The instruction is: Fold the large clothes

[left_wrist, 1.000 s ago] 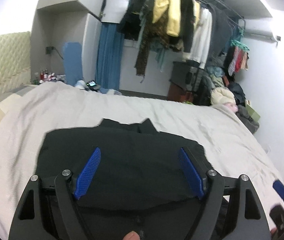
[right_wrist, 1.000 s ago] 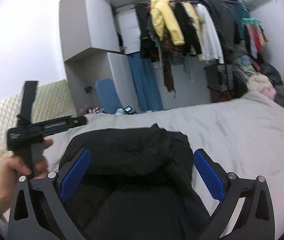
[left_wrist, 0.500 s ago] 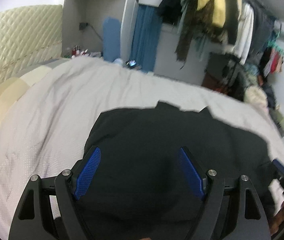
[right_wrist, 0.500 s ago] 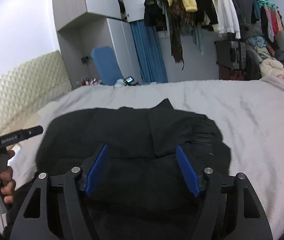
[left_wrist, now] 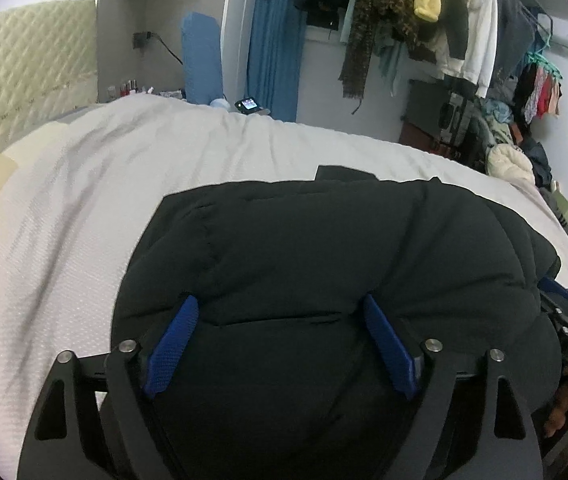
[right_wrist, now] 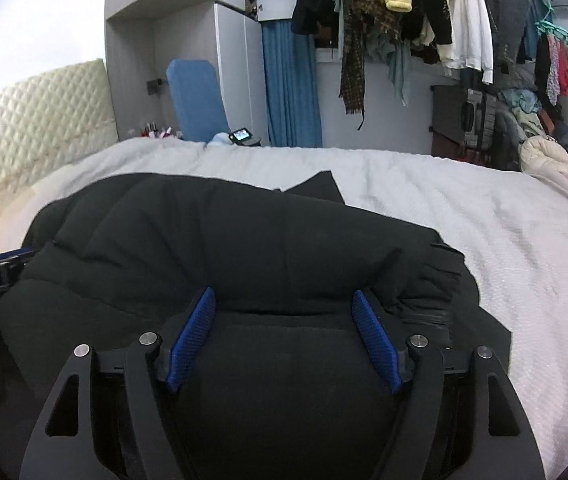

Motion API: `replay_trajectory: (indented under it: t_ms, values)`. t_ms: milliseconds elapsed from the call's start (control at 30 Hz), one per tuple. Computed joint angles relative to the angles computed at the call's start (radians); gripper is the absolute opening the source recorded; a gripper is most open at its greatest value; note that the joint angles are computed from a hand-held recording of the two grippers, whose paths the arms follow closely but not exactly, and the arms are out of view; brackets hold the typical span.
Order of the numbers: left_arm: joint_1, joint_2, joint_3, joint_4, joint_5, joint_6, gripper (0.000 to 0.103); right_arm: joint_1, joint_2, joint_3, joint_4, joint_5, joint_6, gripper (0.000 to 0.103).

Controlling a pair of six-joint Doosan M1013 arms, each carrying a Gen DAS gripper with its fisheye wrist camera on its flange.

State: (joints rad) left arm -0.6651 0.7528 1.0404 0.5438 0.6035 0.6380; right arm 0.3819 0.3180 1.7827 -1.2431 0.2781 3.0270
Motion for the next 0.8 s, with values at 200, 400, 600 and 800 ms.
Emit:
replay_trajectory:
  t_ms: [200, 400, 600, 800]
  values:
    - [-0.004, -0.006, 0.016, 0.044, -0.013, -0.062, 0.093, -0.001, 0.003, 0.004, 0.065, 0.001, -0.045, 0.07]
    - [-0.012, -0.041, 0.014, 0.017, 0.067, -0.077, 0.093, 0.012, -0.043, 0.001, 0.257, 0.051, -0.196, 0.091]
    - [-0.04, -0.145, 0.076, 0.115, 0.037, -0.151, 0.103, 0.053, -0.152, 0.019, 0.236, 0.124, -0.183, 0.103]
    - [-0.089, -0.253, 0.137, 0.21, 0.054, -0.229, 0.103, 0.097, -0.283, 0.046, 0.228, 0.17, -0.2, 0.103]
